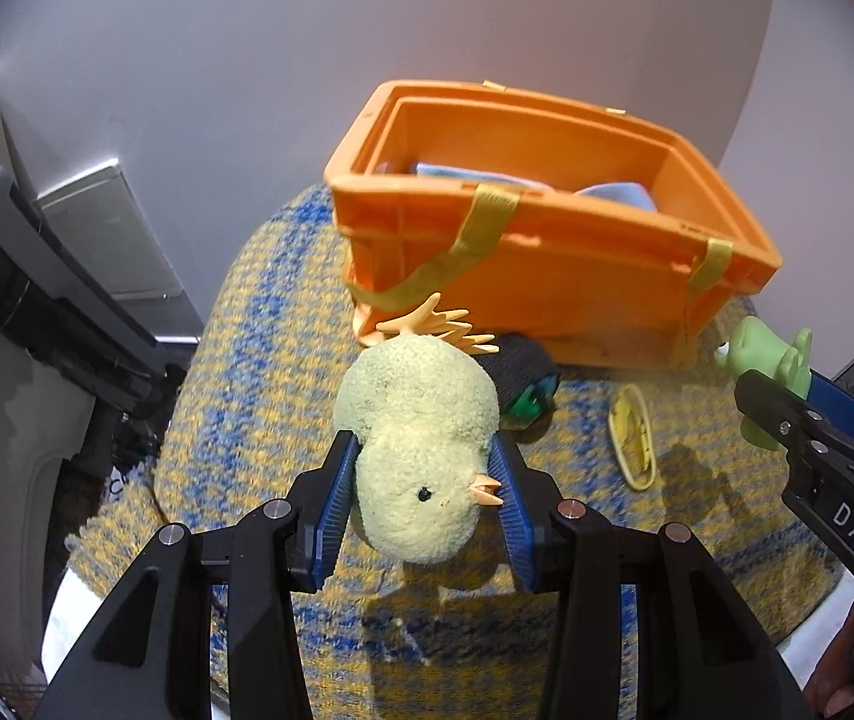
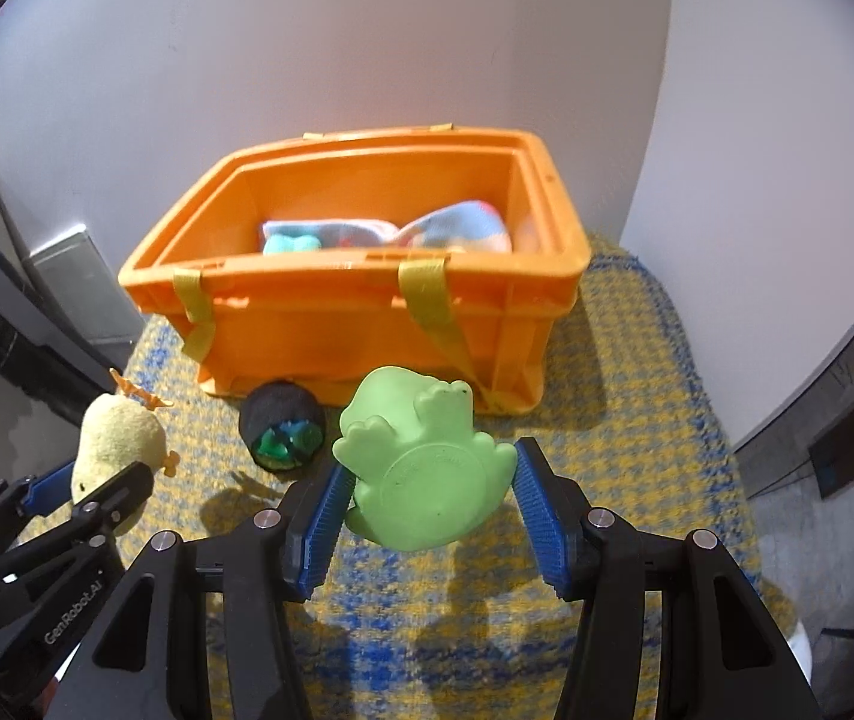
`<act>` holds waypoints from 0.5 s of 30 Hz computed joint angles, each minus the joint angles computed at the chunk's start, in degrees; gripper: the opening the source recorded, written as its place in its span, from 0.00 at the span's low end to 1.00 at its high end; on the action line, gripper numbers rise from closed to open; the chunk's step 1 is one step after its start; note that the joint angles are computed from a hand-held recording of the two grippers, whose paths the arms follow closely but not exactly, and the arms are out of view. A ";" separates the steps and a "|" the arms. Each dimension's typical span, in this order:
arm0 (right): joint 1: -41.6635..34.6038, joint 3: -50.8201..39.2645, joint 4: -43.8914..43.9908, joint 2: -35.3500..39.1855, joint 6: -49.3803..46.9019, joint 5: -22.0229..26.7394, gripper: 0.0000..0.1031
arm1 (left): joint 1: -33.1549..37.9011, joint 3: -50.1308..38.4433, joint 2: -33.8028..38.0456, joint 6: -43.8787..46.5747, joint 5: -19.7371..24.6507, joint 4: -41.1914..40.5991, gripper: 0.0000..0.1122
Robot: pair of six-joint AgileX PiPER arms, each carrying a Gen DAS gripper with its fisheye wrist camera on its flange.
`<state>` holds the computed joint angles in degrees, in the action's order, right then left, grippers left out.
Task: Organize objects
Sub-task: 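Carry chick and frog over the crate and open both grippers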
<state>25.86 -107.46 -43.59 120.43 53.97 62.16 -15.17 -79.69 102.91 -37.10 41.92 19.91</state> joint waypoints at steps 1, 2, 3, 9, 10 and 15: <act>-0.05 -0.55 -0.18 -0.01 -0.30 0.14 0.52 | -0.12 -0.83 0.21 0.19 0.37 0.00 0.39; -0.09 -0.99 -0.27 -0.01 -0.52 0.24 0.52 | -0.22 -1.79 0.45 0.40 0.80 -0.05 0.39; -0.25 -1.56 -0.31 -0.13 -0.86 0.27 0.52 | -0.31 -2.87 0.77 0.67 1.28 -0.07 0.39; -1.35 -6.60 0.17 0.60 -3.49 1.27 0.52 | -0.46 -9.52 3.11 2.52 3.78 -0.20 0.39; -1.56 -7.56 0.20 0.84 -3.88 1.44 0.52 | -0.46 -10.93 3.67 2.87 4.27 -0.30 0.39; -2.08 -12.28 0.16 1.77 -6.15 2.67 0.52 | -0.27 -17.89 6.42 4.90 6.63 -0.77 0.39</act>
